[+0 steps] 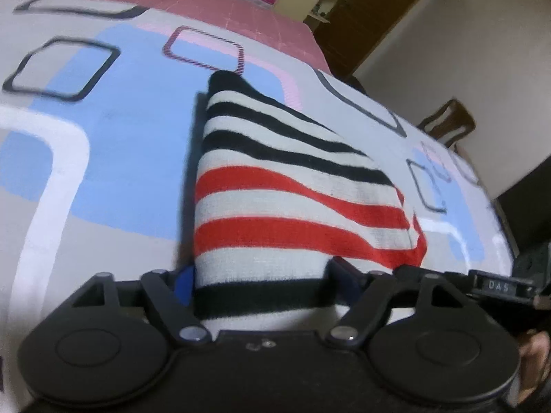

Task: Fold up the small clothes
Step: 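Grasp the end of the folded sweater with both grippers, then lift the held end with both grippers and fold it over the sweater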

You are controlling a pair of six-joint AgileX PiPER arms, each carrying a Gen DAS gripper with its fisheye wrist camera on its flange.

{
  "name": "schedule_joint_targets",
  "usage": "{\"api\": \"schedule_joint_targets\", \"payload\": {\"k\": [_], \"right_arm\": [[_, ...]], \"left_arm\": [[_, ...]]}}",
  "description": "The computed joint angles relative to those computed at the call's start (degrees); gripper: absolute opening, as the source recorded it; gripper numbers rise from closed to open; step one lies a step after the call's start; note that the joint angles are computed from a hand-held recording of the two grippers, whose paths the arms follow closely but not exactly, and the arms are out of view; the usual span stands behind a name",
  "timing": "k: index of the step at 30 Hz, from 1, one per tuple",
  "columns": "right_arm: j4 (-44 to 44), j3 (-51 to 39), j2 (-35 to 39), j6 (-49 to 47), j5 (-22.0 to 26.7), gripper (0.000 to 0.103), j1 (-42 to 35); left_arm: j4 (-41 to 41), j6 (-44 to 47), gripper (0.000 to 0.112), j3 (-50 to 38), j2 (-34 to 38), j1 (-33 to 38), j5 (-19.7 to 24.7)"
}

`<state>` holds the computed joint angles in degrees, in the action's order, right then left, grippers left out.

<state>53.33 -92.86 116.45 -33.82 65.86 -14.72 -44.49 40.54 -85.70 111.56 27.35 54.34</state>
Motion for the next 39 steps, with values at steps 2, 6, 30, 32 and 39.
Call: {"api": "schedule_joint_targets", "payload": {"k": [2, 6, 30, 32, 39], "right_arm": [[-1.9, 1.2, -1.6, -1.5, -2.1, 0.041, 1.2], [-6.6, 6.6, -7.6, -4.1, -9.3, 0.036, 4.7], [-39.1, 10.7, -18.9, 34.3, -29.0, 0.031, 38.4], [-42.5, 8.2, -16.8, 39.2, -29.4, 0.031, 42.6], [-53.4, -5.6, -5.6, 53.5, -26.4, 0.031, 54.1]], "left_arm": [[2.1, 0.6, 0.067, 1.7, -2.2, -1.7, -2.8], [10.0, 1.7, 0.060, 6.2, -7.9, -6.4, -10.0], [7.1, 10.6, 0.054, 8.5, -16.4, -3.5, -7.0], [8.0, 8.9, 0.054, 8.5, -16.5, -3.9, -7.5], [6.7, 9.0, 0.054, 6.2, -12.5, -1.4, -7.0]]}}
